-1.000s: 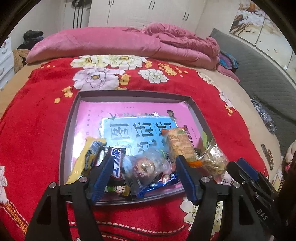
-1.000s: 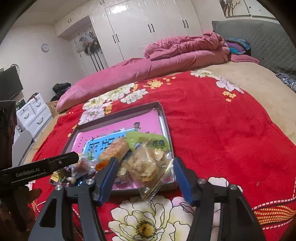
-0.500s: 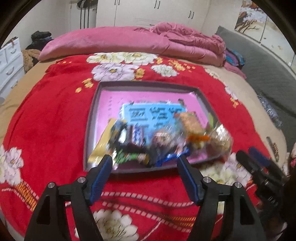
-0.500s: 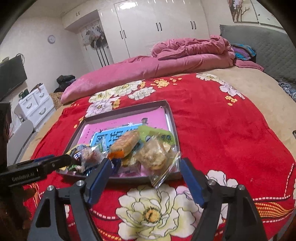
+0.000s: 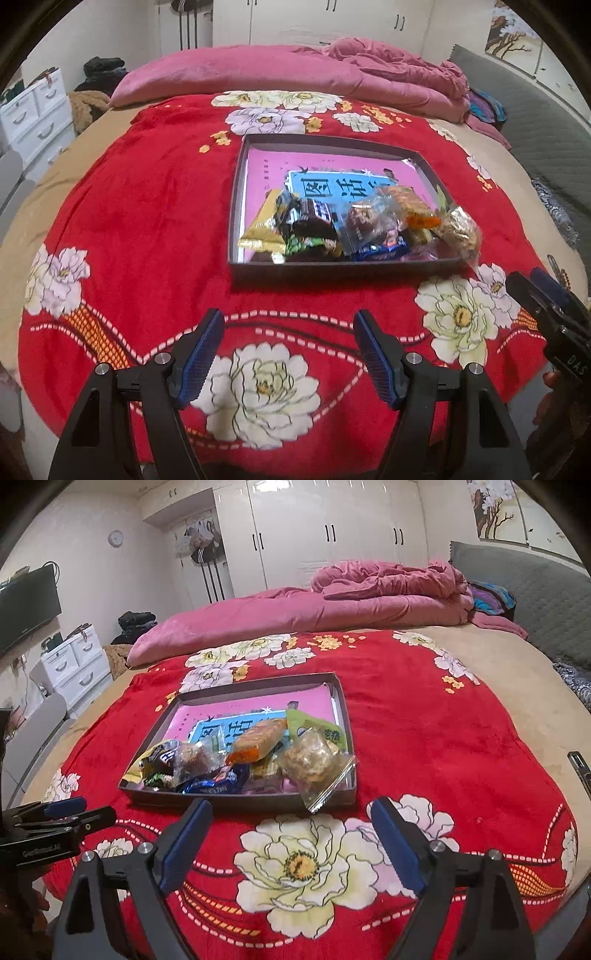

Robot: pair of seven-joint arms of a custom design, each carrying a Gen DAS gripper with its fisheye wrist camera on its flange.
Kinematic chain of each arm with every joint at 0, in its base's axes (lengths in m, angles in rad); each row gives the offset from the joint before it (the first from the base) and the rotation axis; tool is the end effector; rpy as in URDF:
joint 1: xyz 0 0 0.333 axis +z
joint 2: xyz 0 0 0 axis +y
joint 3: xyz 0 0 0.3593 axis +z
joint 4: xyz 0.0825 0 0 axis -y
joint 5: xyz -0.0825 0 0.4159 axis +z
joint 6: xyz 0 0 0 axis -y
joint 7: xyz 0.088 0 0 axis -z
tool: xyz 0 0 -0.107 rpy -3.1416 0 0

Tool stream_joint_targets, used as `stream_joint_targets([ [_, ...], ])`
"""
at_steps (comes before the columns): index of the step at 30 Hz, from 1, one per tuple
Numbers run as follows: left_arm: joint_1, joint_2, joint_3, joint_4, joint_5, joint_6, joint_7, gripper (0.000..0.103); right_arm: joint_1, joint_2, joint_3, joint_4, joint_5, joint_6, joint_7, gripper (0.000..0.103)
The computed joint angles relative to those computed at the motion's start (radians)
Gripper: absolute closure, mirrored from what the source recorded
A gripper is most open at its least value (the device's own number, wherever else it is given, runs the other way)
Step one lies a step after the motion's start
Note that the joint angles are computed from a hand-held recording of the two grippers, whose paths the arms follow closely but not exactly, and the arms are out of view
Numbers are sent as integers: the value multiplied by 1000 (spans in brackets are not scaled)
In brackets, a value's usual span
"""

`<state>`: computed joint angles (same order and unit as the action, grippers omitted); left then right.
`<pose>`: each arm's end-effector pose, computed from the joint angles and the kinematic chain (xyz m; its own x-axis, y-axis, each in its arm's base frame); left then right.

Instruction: Organize snacks

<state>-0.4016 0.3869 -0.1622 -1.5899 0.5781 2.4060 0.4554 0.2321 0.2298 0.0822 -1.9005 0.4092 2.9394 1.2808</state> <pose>0.6463 -0.3826 0.4894 0.1965 -0.9753 0.1012 -0.8047 -0.2193 -0.5518 0.6690 0.1856 0.4986 0.2870 -0.9454 -0.1543 -0.6855 -0.0902 -0.7225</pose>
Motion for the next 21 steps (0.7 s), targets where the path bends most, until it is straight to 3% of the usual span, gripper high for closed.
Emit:
stream_joint_targets([
  [21, -38, -37, -16, -23, 58, -27, -34, 29, 35, -63, 1, -85, -18, 28, 2, 8],
])
